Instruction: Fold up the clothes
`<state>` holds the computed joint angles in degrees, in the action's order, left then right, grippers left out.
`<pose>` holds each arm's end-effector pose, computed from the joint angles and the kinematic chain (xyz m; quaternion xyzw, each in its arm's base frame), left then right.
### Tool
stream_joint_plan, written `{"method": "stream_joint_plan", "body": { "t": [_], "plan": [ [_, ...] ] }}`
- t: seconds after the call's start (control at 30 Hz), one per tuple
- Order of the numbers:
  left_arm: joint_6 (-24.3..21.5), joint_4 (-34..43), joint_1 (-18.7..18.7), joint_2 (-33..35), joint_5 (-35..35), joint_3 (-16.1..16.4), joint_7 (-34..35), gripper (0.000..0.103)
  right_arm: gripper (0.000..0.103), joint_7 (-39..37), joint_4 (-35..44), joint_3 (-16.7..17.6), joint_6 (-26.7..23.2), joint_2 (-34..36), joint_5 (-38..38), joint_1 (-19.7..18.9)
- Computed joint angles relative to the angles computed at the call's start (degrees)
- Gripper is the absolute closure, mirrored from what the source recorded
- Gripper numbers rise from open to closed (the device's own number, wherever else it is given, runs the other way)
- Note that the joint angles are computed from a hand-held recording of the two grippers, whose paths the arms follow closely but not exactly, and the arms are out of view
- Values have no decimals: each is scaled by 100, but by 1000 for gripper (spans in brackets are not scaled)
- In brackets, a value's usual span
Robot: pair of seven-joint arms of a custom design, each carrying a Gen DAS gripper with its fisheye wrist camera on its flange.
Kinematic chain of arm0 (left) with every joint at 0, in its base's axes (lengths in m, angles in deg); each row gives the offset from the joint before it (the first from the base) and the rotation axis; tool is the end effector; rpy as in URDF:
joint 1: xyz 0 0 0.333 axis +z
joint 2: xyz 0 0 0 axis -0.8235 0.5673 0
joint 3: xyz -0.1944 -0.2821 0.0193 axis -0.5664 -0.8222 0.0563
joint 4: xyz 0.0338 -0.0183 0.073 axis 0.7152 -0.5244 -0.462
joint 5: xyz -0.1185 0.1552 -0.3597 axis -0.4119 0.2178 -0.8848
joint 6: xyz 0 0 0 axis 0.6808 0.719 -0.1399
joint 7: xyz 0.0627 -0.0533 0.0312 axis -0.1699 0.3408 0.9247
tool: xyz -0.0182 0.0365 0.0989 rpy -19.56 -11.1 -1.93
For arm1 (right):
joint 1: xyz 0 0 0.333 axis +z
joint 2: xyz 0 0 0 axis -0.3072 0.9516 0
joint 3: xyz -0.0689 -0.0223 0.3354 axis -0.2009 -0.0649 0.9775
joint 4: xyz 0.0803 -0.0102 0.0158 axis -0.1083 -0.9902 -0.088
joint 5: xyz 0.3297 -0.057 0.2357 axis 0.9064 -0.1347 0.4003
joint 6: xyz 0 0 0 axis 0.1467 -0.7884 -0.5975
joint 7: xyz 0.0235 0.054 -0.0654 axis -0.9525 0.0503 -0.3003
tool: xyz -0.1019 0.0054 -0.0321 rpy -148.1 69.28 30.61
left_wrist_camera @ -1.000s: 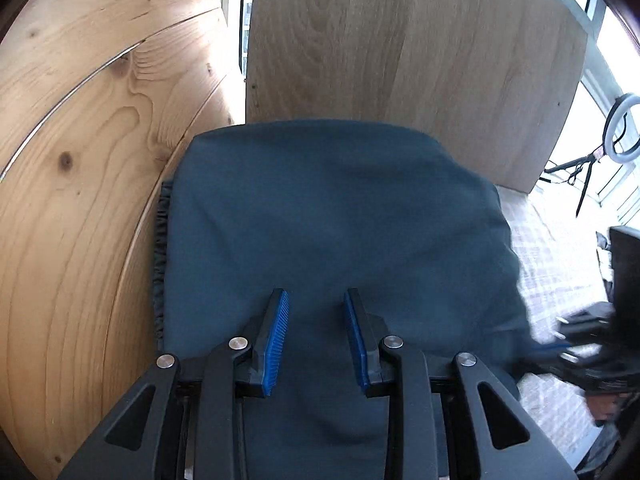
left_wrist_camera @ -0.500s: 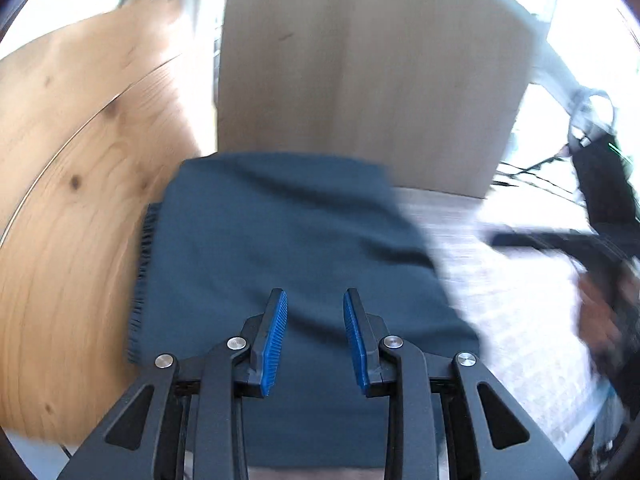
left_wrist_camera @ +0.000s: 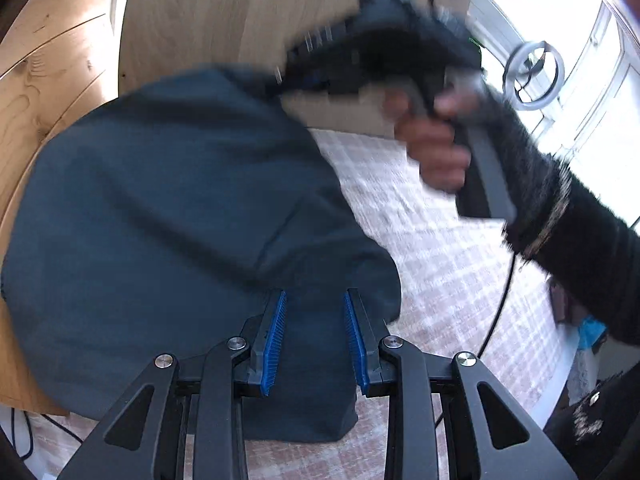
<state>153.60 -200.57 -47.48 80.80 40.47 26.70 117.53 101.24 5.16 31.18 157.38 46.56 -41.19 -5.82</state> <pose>0.5517 0.0179 0.5718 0.3417 -0.8818 0.3226 0.0395 0.7718 0.2330 0.5174 -0.5420 0.7561 -0.1175 0.3475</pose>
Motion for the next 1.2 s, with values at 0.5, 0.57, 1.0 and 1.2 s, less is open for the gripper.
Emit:
{"method": "stream_joint_plan", "body": {
  "t": [0.5,0.57,1.0,1.2],
  "plan": [
    [1854,516,124,296,261,-46,-948,72,61,732,-727,-430,388,-690,-1005,428],
    [1832,846,122,645,403,-47,-1415,72,61,781,-629,-448,195,-636,-1255,594],
    [2597,180,80,216,842,-32,-1633,67,54,2284,-2626,-486,4,-1859,-2187,1122],
    [2462,-361,96,-59,1142,-56,-1853,65,54,2057,-2350,-131,-437,-1683,-2214,1161]
  ]
}}
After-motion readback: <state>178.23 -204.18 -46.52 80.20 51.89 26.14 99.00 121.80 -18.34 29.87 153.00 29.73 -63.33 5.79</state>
